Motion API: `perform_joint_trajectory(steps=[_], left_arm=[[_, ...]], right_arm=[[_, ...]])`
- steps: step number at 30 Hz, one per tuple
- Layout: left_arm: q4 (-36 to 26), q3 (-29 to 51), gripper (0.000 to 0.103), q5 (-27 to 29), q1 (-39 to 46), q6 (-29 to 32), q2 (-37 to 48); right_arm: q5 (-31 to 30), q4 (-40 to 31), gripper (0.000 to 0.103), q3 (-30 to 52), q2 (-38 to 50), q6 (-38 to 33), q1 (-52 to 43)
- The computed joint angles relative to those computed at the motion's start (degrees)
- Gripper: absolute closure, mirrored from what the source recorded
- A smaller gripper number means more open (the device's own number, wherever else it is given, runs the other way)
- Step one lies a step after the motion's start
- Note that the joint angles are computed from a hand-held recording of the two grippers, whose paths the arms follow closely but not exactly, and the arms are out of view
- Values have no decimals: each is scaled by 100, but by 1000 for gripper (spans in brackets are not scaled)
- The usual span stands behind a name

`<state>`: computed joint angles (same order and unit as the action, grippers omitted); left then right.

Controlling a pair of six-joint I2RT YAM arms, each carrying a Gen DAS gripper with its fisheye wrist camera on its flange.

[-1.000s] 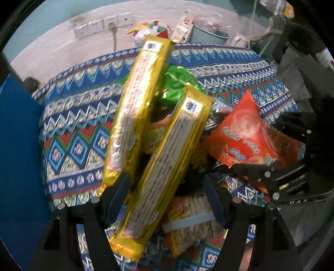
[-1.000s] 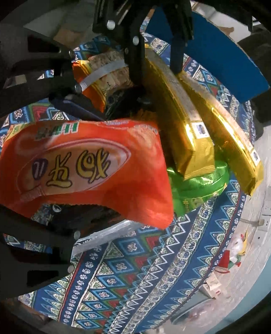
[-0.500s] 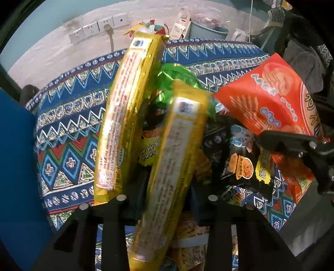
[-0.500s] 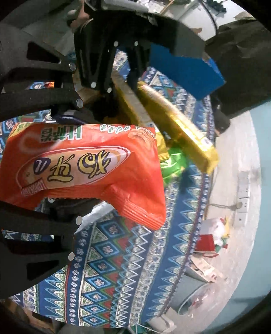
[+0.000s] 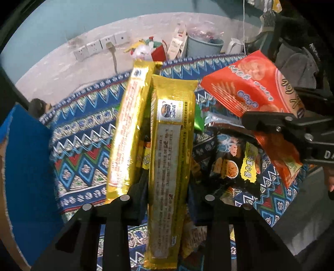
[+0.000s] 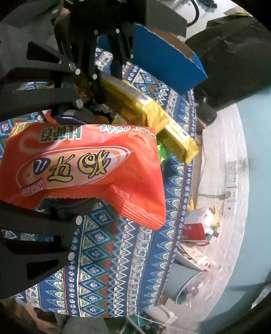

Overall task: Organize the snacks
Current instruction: 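Grasp a gold wafer bar with the left gripper while the right grasps the red biscuit bag, then carry the gold bar and red bag over the cardboard box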

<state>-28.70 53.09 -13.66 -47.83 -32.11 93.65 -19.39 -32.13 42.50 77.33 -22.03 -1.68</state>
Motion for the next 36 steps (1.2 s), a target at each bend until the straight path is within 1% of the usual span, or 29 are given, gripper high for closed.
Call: perform_joint_trajectory(steps=[7,11,20,31,36], left_arm=[[-243,-18,71,-233,-132,-162,-452],[-433,12,71,-482,-251,-185,-701],[-758,67,71,-797,-300,-181,-1198],[-1069,-87,71,-968,-186,-313,-2008],[-1393,-127,71,-1135,-86,-391,-2485]], right_arm=[[-36,-26,48,77,-251,187,46],[-43,-31,48,125,-398,281,134],[-129,-131,48,351,-665,499,264],[14,-141,48,608,-1038,916,807],[81,-158,48,812,-1039,1114,1078]])
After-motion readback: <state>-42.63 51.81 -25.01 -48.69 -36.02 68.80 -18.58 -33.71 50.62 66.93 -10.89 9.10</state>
